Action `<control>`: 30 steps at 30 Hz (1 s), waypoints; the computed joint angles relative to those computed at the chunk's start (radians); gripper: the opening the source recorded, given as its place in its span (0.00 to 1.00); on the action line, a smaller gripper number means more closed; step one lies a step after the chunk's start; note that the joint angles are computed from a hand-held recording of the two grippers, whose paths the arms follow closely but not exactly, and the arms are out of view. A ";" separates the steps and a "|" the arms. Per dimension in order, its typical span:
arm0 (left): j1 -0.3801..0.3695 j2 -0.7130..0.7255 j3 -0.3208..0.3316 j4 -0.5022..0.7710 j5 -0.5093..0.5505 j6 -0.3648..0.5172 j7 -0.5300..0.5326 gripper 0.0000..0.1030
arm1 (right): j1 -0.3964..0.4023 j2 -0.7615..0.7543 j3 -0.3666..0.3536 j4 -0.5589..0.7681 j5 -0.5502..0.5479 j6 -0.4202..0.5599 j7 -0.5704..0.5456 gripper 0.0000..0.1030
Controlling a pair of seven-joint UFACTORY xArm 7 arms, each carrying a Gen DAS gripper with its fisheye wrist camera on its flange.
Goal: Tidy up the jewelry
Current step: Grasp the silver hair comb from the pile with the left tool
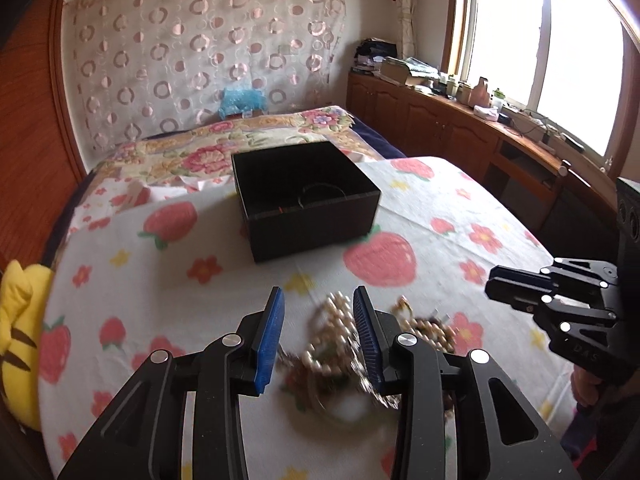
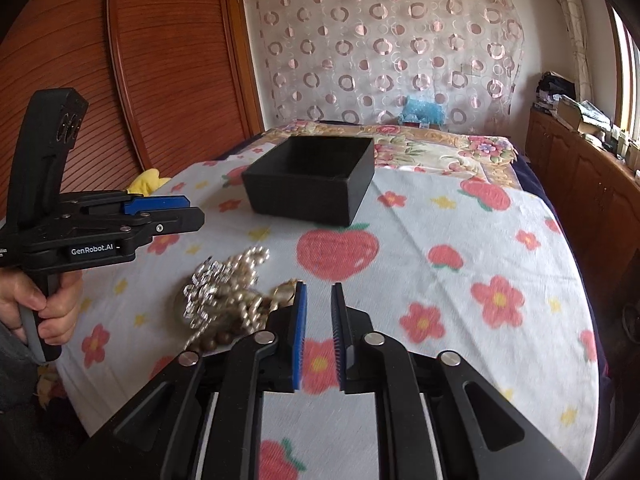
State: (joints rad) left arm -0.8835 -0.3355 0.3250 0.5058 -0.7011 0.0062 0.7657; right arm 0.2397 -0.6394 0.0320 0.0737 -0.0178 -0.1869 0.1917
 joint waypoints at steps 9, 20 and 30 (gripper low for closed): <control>-0.048 -0.017 0.032 -0.050 -0.056 0.031 0.008 0.40 | -0.019 0.000 0.081 -0.040 0.001 -0.003 0.058 0.30; -0.043 0.027 0.003 -0.009 -0.251 0.069 0.142 0.40 | -0.056 -0.019 0.180 -0.068 -0.010 0.007 0.123 0.30; 0.002 0.057 -0.073 0.012 -0.447 0.061 0.289 0.15 | -0.045 -0.010 0.153 -0.074 -0.027 -0.015 0.137 0.30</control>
